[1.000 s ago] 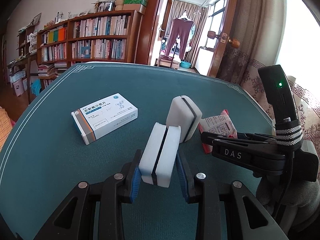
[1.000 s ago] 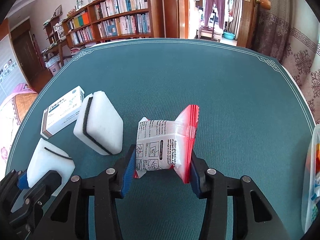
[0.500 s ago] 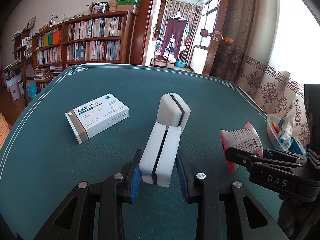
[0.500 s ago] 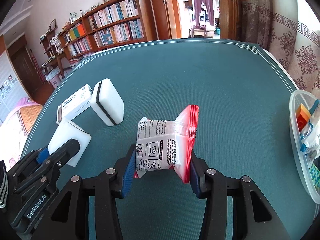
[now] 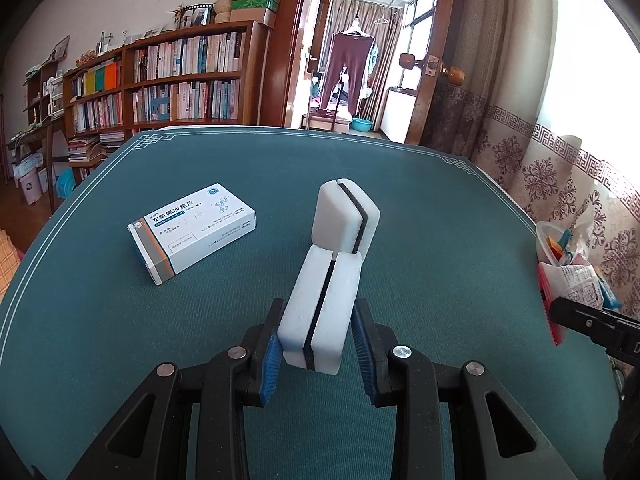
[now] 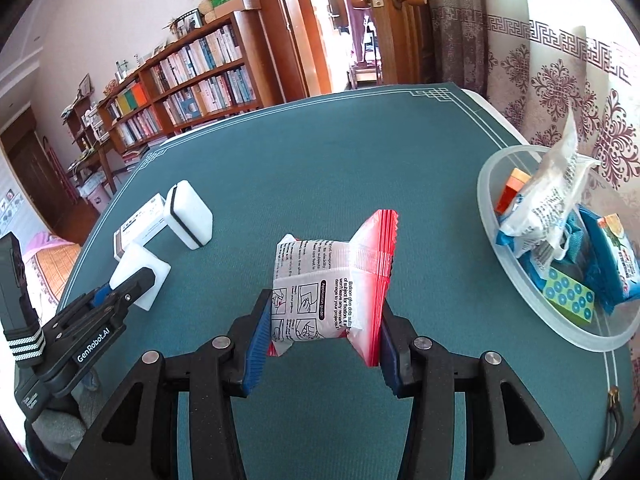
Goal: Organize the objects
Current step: 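Grasp the red-white snack packet with the right tool while the left tool holds the sponge, then carry the snack packet into the clear bowl and open the right tool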
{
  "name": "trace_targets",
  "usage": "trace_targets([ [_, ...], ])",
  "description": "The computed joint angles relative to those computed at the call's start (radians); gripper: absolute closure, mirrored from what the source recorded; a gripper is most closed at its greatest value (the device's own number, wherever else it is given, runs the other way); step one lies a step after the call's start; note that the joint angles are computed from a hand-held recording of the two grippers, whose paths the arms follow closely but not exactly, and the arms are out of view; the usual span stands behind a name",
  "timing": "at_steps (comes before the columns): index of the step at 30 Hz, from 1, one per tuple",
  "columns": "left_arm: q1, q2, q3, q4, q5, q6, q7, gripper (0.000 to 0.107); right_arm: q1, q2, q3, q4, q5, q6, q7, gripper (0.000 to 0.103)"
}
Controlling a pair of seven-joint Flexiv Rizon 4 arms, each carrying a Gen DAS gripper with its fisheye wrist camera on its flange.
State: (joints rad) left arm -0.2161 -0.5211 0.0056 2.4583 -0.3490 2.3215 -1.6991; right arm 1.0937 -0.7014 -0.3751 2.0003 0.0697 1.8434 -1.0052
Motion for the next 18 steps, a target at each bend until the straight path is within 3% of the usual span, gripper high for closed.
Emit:
trace_targets([
  [18, 0.016, 0.003, -0.005, -0.006, 0.030, -0.023, -0.016, 0.072, 0.068, 0.054, -0.173, 0.156, 0.200, 0.067, 0.000, 0.055],
])
